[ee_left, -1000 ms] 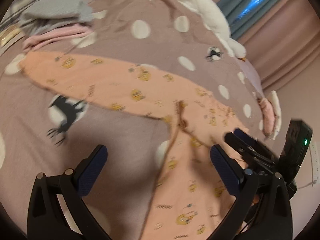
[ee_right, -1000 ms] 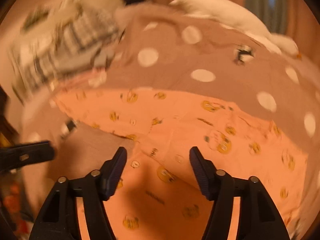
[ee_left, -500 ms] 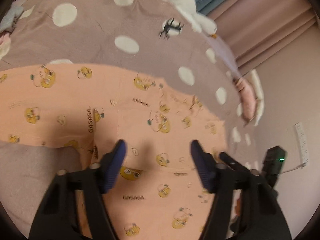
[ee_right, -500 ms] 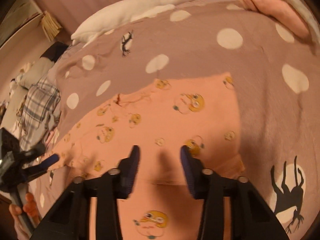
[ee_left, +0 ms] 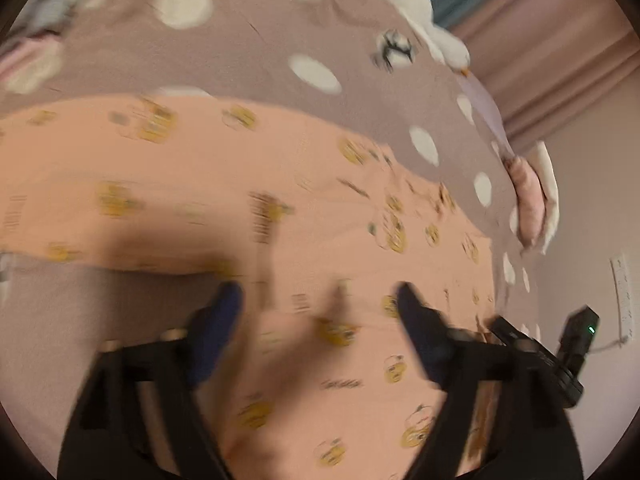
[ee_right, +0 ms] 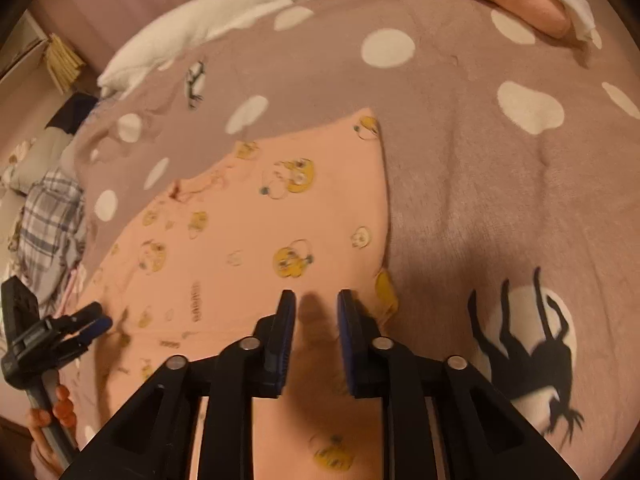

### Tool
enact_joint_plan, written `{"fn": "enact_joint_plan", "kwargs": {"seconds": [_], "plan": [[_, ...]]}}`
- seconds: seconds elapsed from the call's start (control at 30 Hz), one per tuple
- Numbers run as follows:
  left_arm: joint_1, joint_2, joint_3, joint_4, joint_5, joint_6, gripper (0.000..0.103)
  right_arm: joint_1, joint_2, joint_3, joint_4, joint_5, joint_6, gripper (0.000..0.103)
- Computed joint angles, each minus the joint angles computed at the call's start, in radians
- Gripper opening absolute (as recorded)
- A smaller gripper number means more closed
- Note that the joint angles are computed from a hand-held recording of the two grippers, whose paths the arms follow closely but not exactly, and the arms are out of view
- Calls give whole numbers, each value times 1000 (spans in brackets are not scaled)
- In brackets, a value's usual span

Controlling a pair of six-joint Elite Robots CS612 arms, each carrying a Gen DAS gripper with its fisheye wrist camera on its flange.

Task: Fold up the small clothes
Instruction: 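Grasp the other pink sleeve cuff with the left gripper and lift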

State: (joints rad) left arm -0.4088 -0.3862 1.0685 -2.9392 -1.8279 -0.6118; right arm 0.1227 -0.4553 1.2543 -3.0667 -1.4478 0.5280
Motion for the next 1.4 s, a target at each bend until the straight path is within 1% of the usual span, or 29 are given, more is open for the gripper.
{"fn": "enact_joint_plan", "kwargs": {"seconds": [0.03, 0.07, 0.1, 0.17, 0.3, 0.33, 0.47, 0.57, 0.67, 0.8, 0.9, 0.97, 1.0, 1.03, 1.07, 1.1, 1.13, 1.2, 1.27, 1.33, 1.4], "plan": [[8, -19, 44, -50, 8, -23, 87, -1, -7, 17, -27, 8, 5, 48], [14, -28, 66, -73, 6, -39, 87, -1, -14, 34, -55, 11, 16, 54], [26, -40, 99, -111, 4, -73, 87, 1, -20, 50, -83, 13, 26, 57], [47, -60, 153, -158, 33, -133, 87, 2, -29, 79, -132, 33, 35, 57], [90, -84, 234, -231, 91, -257, 87, 15, -45, 122, -170, 40, 21, 57], [105, -87, 254, -258, 101, -303, 87, 16, -47, 127, -175, 41, 18, 57], [143, -96, 300, -305, 154, -410, 87, 26, -54, 149, -196, 52, 25, 58], [168, -79, 297, -347, 150, -479, 87, 36, -55, 160, -214, 42, 52, 58], [182, -61, 276, -378, 141, -510, 87, 42, -52, 157, -205, 41, 60, 58], [195, -41, 230, -367, 138, -532, 86, 47, -55, 154, -191, 34, 59, 58], [203, -30, 201, -352, 151, -543, 85, 50, -59, 157, -187, 19, 54, 58], [204, -28, 187, -330, 173, -538, 77, 53, -62, 158, -182, 4, 49, 58], [204, -28, 182, -308, 184, -530, 68, 53, -62, 158, -181, 4, 48, 58], [204, -29, 177, -286, 194, -527, 55, 54, -61, 157, -182, 4, 49, 58], [204, -29, 170, -264, 201, -525, 46, 54, -61, 157, -181, 3, 50, 58], [205, -31, 167, -230, 208, -525, 29, 53, -61, 156, -181, 4, 52, 58], [206, -33, 164, -206, 211, -528, 19, 54, -60, 155, -179, 5, 55, 58], [205, -44, 168, -159, 222, -522, 11, 55, -59, 153, -178, 7, 55, 58], [204, -62, 193, -151, 232, -502, 10, 55, -58, 153, -180, 10, 55, 58], [194, -79, 208, -177, 256, -461, 8, 56, -57, 155, -184, 11, 52, 57], [181, -94, 217, -217, 253, -404, 7, 57, -58, 157, -185, 12, 52, 58]]}}
